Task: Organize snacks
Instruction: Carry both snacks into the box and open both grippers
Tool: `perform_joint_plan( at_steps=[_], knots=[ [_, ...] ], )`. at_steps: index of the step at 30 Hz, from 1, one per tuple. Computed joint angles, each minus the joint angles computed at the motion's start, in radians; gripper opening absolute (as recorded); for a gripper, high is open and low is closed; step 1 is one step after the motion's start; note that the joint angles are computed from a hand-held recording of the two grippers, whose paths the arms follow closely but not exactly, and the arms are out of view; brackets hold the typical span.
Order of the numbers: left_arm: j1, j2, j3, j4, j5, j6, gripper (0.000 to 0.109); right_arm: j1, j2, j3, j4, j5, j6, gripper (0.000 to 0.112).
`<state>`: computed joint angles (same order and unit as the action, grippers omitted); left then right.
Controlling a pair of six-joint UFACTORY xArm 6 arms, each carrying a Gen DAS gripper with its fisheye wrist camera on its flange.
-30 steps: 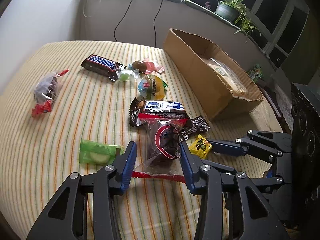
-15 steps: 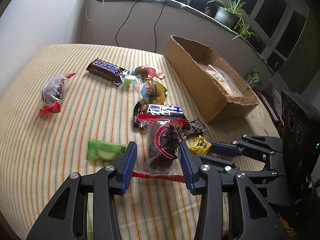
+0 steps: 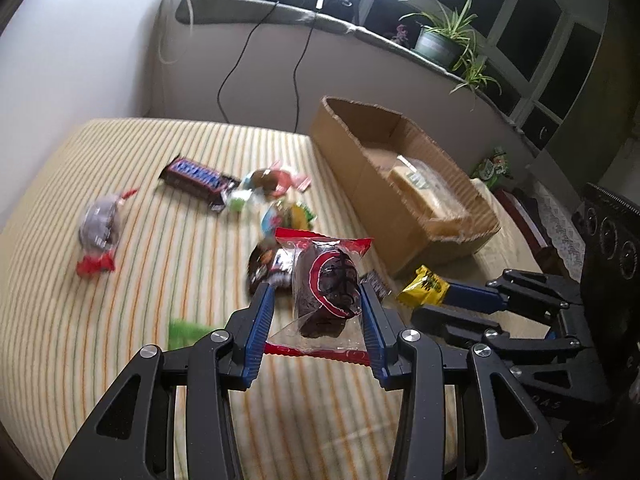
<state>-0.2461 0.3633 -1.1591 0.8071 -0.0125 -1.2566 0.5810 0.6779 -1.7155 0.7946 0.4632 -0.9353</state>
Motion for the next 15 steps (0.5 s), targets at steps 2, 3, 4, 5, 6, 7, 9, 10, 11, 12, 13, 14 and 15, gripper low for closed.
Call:
perform_joint_plan(
  at_steps=[2,3,4,5,6,7,9,10,11,12,13,14,15],
  knots=[
    [-0.008,0.014,-0.024,-0.074,-0.001,0.077,0.041,-0.010,0.002,-0.015,0.000,-0.002,0.001,0.027],
    [-0.012,0.023,-0.039,-0.113,0.000,0.118,0.041,-0.017,0.006,-0.030,-0.003,-0.004,0.006,0.027],
    [-0.015,0.030,-0.048,-0.134,0.000,0.140,0.041,-0.022,0.010,-0.042,-0.008,-0.004,0.014,0.027],
    [-0.021,0.040,-0.064,-0.186,0.000,0.192,0.041,-0.029,0.017,-0.060,-0.016,-0.003,0.025,0.027],
    [-0.025,0.047,-0.073,-0.217,-0.001,0.225,0.041,-0.037,0.026,-0.080,-0.025,0.000,0.035,0.027],
    [-0.032,0.057,-0.087,-0.262,0.000,0.271,0.041,-0.039,0.028,-0.086,-0.033,-0.006,0.045,0.027],
    [-0.049,0.081,-0.121,-0.367,0.005,0.377,0.041,-0.054,0.048,-0.129,-0.062,-0.004,0.074,0.027],
    [-0.055,0.087,-0.131,-0.405,0.008,0.415,0.041,-0.060,0.060,-0.153,-0.077,-0.002,0.089,0.027],
    [-0.065,0.100,-0.151,-0.465,0.013,0.475,0.041,-0.065,0.075,-0.180,-0.095,0.003,0.106,0.027],
    [-0.072,0.109,-0.166,-0.504,0.017,0.514,0.041,-0.074,0.098,-0.219,-0.123,0.008,0.134,0.027],
    [-0.081,0.122,-0.188,-0.548,0.024,0.559,0.041,-0.081,0.116,-0.251,-0.141,0.015,0.154,0.027],
    [-0.089,0.136,-0.211,-0.591,0.032,0.604,0.041,-0.088,0.136,-0.285,-0.155,0.024,0.172,0.027],
    [-0.095,0.147,-0.232,-0.623,0.039,0.638,0.041,-0.098,0.162,-0.332,-0.176,0.039,0.198,0.027]
  ],
)
